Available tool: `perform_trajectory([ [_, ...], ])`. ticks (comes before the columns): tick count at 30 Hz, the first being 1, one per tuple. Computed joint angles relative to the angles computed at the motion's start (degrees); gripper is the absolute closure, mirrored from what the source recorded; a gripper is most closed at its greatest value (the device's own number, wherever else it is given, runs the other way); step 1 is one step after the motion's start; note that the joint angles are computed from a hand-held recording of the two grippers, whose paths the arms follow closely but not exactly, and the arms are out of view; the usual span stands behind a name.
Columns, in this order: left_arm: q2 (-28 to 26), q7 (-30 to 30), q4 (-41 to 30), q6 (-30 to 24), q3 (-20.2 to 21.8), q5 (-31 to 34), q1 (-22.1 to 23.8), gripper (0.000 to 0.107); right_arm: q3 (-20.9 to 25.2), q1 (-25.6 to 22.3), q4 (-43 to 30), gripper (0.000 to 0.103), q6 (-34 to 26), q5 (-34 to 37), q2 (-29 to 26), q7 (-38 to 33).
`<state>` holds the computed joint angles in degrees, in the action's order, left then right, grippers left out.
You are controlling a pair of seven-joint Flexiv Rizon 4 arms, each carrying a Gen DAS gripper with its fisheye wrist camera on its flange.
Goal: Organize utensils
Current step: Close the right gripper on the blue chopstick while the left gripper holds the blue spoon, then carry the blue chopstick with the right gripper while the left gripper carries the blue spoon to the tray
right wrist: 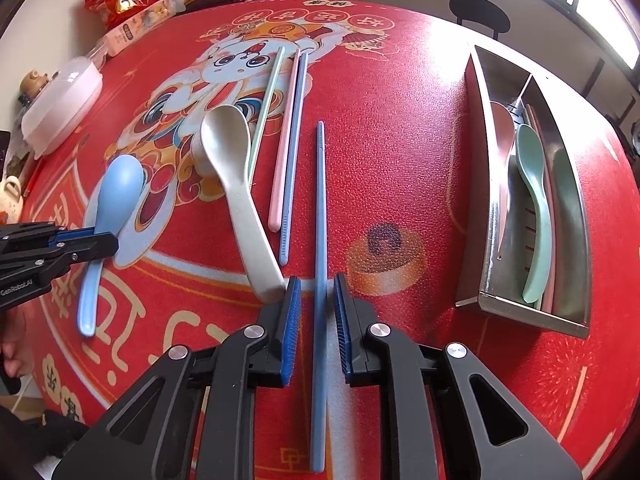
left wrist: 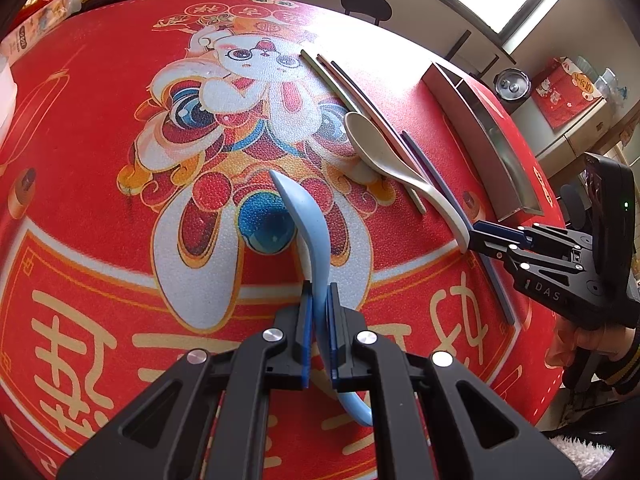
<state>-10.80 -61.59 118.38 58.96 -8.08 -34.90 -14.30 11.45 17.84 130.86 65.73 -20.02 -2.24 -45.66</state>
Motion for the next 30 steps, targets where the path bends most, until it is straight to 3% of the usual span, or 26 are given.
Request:
perform_trajectory([
  [11,0.0,-0.1,0.0,0.2,0.0,-0.2,0.1,0.100,0.3,0.2,-0.4,0.096,0.6,2.7,-0.3,-1.1],
  [23,0.0,-2.8,-0.1,-0.1,0.1,-0.7,0.0,0.101,0.2,0.1,0.0,0.097,2.2,4.3,-0.3,0.7],
  [30,-0.6,-7.1,-2.2,-1.6,0.9,5.9,-0.4,0.101,0.3,0.0,0.1,0.097,3.1,6.2,-0.2,1.2],
])
